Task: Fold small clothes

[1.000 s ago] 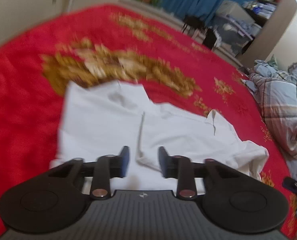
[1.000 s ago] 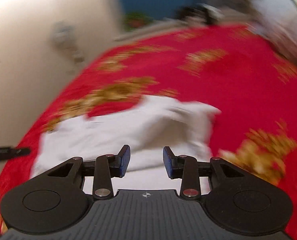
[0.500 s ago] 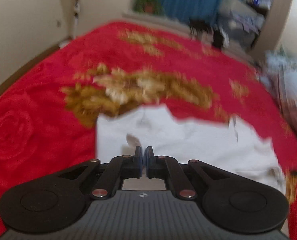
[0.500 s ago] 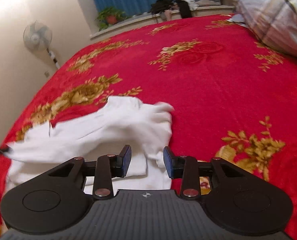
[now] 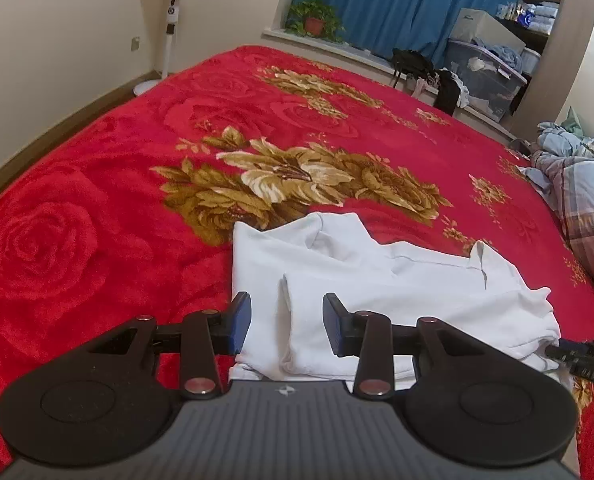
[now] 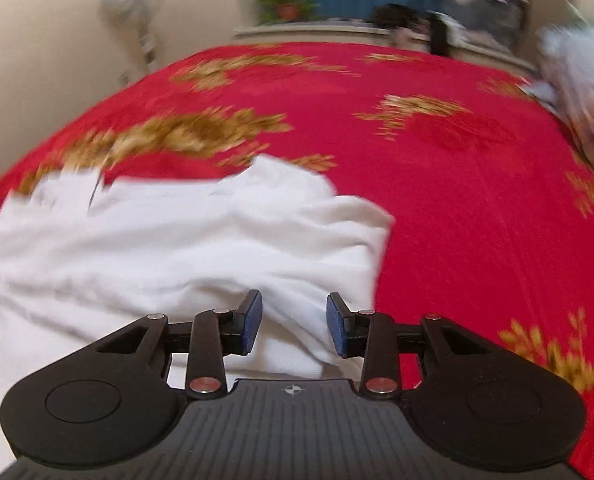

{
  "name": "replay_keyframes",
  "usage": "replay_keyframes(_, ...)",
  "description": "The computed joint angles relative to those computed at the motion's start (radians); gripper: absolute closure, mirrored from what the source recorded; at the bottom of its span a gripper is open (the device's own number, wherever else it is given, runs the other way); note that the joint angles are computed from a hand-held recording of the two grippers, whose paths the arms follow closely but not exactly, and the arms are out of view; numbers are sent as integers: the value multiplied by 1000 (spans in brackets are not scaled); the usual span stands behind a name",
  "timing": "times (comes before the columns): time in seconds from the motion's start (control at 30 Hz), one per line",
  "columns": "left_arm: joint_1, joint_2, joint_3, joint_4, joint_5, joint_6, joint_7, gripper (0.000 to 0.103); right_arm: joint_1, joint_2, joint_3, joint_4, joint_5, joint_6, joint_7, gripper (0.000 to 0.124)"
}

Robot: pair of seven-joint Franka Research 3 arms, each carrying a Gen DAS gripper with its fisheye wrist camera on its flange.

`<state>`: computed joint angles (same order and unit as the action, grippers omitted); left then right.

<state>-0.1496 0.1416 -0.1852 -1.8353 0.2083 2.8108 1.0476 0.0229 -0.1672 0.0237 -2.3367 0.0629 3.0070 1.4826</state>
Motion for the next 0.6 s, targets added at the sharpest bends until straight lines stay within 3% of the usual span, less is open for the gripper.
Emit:
replay_keyframes(0.2,22,44,-26,39,-105,-32,96,60,-19,7,20,-5,-115,1,-33,87)
replay_keyframes(0.27,18,60,-24,54,-110,-49,95,60,-46,-1,39,-7,-172,-4,-7,119)
replay_keyframes(0.3,17,67,-25,61,-114,-58,98,60,-55,-13,43,-12,-192,2,5,119)
replay_keyframes(0.33,19,75,-29,68,-126,-67,108,61,-32,-32,20,-27,-164,24,-22,119)
replay_keyframes(0.43,30,93,-45,88,-174,-97,156,61,169,-98,-152,-63,118,51,-284,119)
replay_keyframes(0.47,23,101,-40,100,-163,-123,157,61,190,-106,-175,-64,151,36,-320,119)
replay_keyframes(0.53,7,116,-25,123,-125,-181,142,63,140,-108,-142,-68,127,-17,-336,120)
replay_keyframes(0.6,5,119,-22,123,-114,-186,147,82,81,-105,-98,-65,90,-90,-349,120)
